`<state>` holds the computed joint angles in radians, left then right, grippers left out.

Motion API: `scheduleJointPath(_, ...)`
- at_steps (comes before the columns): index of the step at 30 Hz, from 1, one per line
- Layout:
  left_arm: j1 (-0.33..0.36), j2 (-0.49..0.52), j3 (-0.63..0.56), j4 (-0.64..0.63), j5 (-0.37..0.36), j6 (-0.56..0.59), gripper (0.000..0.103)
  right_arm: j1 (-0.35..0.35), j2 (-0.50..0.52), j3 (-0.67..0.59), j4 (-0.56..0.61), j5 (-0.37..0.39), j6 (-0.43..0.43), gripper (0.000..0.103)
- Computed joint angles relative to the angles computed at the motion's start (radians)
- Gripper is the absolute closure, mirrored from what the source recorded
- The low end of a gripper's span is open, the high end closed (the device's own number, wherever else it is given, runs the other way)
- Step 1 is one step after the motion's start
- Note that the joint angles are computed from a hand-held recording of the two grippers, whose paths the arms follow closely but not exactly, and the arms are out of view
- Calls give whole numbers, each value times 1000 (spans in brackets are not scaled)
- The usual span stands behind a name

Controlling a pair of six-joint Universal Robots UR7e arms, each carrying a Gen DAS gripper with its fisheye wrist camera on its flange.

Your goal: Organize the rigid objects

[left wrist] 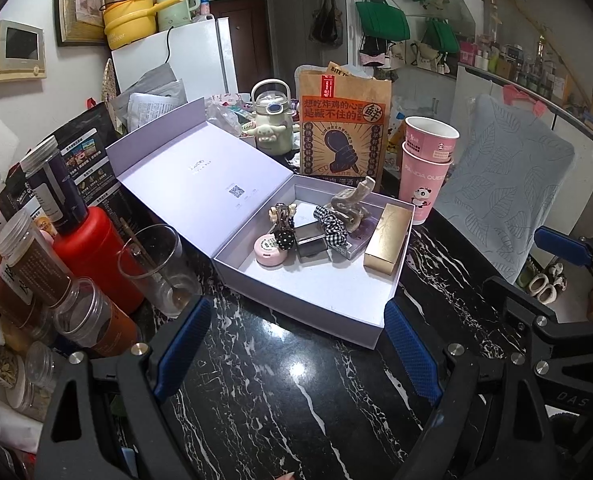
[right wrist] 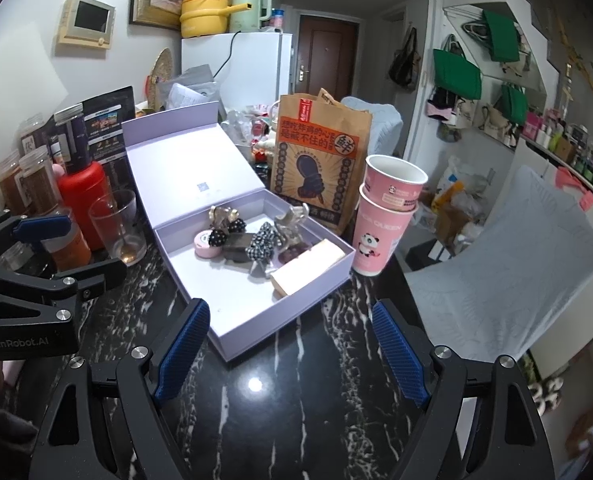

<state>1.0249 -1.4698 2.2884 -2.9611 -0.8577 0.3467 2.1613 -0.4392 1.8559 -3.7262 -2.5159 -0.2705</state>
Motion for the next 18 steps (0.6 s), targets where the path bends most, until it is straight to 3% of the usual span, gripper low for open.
scheduleJointPath(18,5,5,-10,32,8,-20,14,-7,-6,10,12,-5,15,19)
